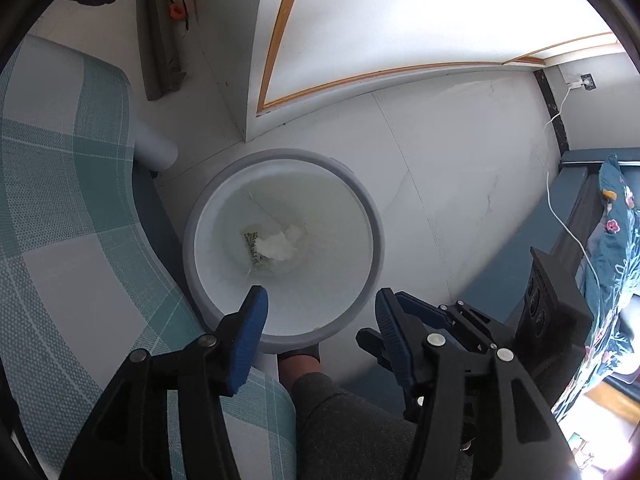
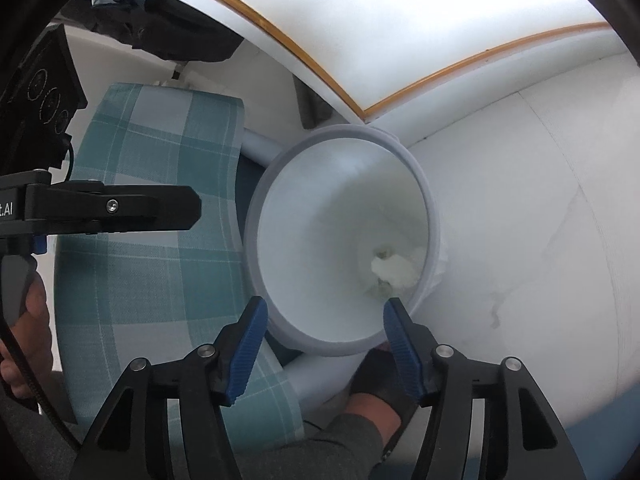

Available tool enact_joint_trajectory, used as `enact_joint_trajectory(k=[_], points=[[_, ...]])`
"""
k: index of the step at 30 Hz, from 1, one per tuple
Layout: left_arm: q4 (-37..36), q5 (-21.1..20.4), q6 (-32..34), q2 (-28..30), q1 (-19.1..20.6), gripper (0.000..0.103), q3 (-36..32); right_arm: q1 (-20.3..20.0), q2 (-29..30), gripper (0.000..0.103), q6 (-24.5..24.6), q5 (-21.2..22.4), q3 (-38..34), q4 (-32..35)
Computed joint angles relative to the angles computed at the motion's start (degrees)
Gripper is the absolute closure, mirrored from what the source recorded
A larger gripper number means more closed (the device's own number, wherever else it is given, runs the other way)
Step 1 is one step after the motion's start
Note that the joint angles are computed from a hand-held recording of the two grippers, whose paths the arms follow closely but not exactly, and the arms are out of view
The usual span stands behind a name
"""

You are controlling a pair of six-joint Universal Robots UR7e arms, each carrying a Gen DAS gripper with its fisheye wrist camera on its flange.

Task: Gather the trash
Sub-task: 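Open the left gripper and the right gripper over the white bin, then raise both grippers from the bin back over the table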

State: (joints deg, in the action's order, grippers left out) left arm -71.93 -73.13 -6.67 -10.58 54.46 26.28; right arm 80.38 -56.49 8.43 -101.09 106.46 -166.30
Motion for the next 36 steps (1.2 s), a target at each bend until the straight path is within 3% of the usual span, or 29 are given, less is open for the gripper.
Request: enact_joint_trajectory(k=[5,13,18,23,26,28,32,36], points=[[-6.93,2.6,3.38,-4.27,-1.34,0.051,7.41,0.51,-2.41,0.036,1.77,-1.82,2.62,-4.68],[-20.82,6.16,7.16,-12.48,-3.17,0.048,19.89,3.56,-5.64,0.035,2.07,-7.83,3.25,-6.98],[-28.14,7.74,6.92,-16.72,-3.24,0.041,25.02,8.0,-7.26,0.034,1.05,-15.51,4.03,-13.54],[-37.94,10.47,8.78,-22.58,-4.11,0.04,32.55,14.03,-7.64,0.034,-4.26,-24.41,2.31,-18.87],[-44.42,13.37,9.98,-26.0,-4.52,0.04,36.69,17.63,-7.19,0.034,-9.39,-27.28,-0.28,-21.0],[-47.48,14.24,9.82,-28.17,-4.46,0.034,38.47,20.17,-6.35,0.032,-13.42,-28.87,-2.39,-22.82],[-53.51,17.04,10.47,-31.74,-4.67,0.025,41.15,24.71,-3.85,0.025,-19.8,-30.14,-6.42,-26.98],[-58.69,19.91,11.3,-34.49,-4.36,0.022,43.07,28.58,-0.78,0.014,-24.22,-27.62,-9.95,-31.26]])
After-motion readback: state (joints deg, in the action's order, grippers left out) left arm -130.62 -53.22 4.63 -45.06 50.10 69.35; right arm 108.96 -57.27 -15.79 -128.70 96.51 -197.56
